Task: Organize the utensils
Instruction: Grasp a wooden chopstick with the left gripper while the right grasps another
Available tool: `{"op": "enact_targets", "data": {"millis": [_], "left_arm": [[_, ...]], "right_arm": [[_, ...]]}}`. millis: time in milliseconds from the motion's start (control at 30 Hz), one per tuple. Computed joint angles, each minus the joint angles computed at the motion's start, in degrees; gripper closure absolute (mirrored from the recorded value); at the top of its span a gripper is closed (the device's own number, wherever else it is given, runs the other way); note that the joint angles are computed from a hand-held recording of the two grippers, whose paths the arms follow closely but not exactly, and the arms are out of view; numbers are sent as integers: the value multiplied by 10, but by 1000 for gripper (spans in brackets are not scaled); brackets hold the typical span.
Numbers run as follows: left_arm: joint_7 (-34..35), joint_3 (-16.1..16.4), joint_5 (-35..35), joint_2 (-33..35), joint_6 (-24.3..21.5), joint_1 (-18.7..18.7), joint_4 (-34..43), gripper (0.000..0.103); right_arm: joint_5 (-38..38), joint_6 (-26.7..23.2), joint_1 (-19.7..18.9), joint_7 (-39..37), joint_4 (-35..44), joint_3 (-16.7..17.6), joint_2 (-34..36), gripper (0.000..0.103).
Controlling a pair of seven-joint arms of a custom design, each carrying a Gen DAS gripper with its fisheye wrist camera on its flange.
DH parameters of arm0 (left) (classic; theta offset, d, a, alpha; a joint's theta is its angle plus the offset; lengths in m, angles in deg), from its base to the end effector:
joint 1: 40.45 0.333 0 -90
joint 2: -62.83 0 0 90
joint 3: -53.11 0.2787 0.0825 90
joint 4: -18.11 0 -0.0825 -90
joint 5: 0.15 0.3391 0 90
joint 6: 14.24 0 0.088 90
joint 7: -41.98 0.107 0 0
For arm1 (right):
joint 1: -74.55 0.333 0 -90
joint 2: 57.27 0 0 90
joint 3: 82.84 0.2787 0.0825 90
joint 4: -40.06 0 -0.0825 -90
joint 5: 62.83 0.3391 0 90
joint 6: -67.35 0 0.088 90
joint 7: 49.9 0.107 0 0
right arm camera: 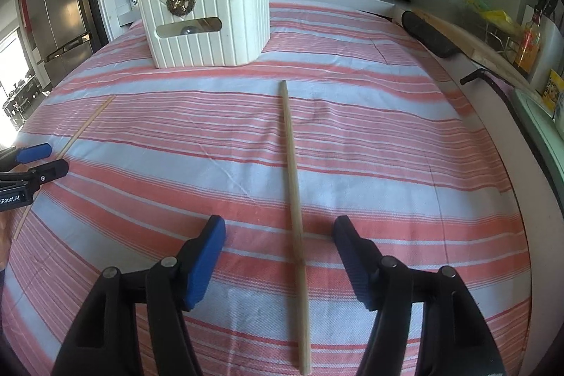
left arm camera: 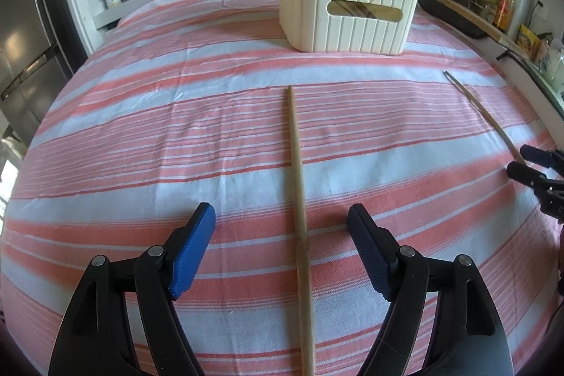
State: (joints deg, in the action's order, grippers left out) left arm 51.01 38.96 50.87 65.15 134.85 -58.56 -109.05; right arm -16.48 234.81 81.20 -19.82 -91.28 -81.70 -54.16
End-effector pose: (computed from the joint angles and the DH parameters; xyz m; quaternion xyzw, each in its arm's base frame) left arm 0.4330 -0.2915 0.3799 -0.7187 0.6185 -0.2084 0.2397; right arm 0.5172 0.0249 0.3726 -0.7982 0.5081 -0.1847 0.2659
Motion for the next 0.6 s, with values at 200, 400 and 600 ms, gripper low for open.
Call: {"op": "enact_targets", "data": {"millis": [200,400,600], "left_arm": [[224,11,-177,-44,66,22,-44,25],[458,29,-394,-38,62,36,-21,25],[499,21,-385,68,-42,43,117,29]], "right_arm": [[-170,-101,-8,114,17,-24,-14,37],[-252,-277,-30,133,108,-35,7,37],[-302,-341,-25,176,239,-28,92,38]]}}
